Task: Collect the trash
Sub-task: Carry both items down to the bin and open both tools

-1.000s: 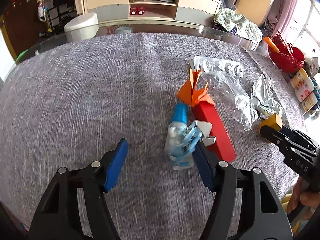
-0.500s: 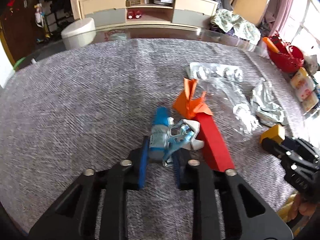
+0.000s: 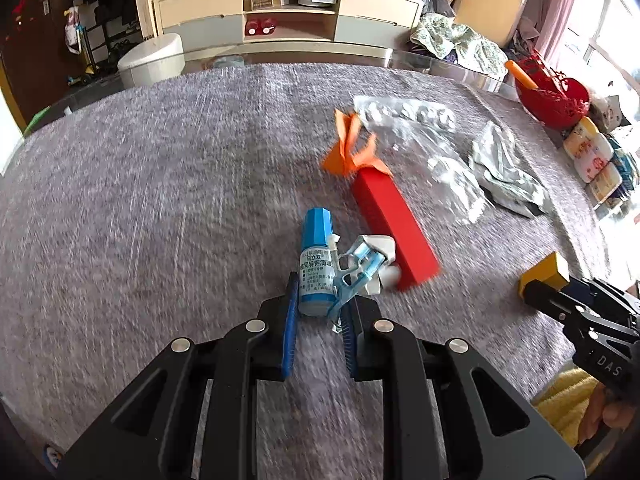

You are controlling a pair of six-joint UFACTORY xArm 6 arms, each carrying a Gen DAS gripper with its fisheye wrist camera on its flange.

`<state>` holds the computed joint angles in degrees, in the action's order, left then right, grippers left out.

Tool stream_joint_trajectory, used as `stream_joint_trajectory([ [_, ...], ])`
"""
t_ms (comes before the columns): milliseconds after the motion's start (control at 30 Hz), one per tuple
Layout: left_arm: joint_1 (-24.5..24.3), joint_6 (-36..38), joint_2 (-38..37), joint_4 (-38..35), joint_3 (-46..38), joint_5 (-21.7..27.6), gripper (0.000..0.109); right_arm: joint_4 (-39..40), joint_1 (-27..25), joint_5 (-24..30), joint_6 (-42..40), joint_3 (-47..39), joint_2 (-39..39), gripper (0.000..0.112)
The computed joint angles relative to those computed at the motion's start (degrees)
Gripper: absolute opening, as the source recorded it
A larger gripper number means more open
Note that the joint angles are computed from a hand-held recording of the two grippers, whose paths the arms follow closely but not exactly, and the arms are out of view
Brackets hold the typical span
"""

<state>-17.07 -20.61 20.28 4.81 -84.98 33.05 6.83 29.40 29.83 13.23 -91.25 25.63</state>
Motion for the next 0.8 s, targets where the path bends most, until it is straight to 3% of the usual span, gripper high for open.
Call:
stream_joint_trajectory([
  [400,-4.8,-7.1,-15.5,4.1,16.9,-3.7,0.018,-1.4,1.7,-4.5,1.7,14.0,-12.3,0.042],
  [800,-10.6,-14.0,-27.8,6.2,33.0,-4.1,0.018,-4.7,3.9,-6.1,6.4,27.8,-22.7,0.042],
])
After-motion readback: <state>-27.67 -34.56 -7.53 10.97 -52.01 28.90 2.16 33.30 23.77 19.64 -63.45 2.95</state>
